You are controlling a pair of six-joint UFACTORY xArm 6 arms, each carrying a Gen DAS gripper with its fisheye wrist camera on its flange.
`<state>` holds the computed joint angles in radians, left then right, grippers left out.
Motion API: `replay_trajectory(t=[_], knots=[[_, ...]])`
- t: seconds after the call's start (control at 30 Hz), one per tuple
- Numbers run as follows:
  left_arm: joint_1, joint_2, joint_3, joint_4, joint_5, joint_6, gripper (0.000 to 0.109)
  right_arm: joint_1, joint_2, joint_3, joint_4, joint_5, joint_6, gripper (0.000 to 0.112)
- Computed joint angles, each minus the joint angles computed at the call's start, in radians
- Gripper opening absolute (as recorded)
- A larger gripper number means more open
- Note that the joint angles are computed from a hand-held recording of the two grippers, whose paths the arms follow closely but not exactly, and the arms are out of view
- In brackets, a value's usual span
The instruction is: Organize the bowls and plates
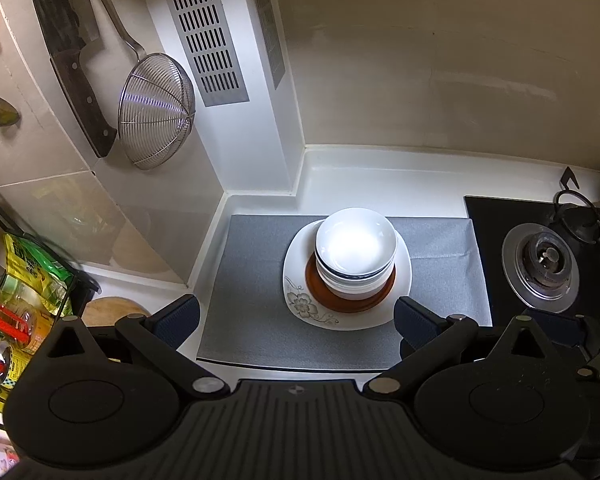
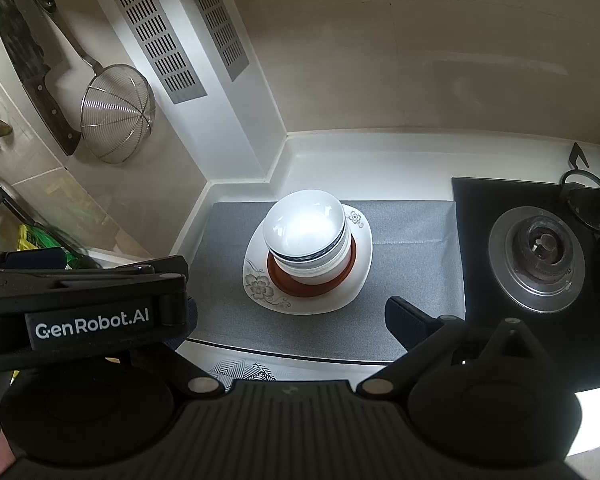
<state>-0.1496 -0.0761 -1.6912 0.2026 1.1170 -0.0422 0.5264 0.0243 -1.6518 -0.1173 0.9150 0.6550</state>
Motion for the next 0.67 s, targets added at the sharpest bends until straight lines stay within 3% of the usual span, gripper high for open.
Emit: replay_trajectory(t=[0.67], knots=[[0.002,-0.001,0.003,0.015,0.01,-0.001,0.103,-0.002,0.019,-0.025,0.015,0.02,-0.031,0.101]])
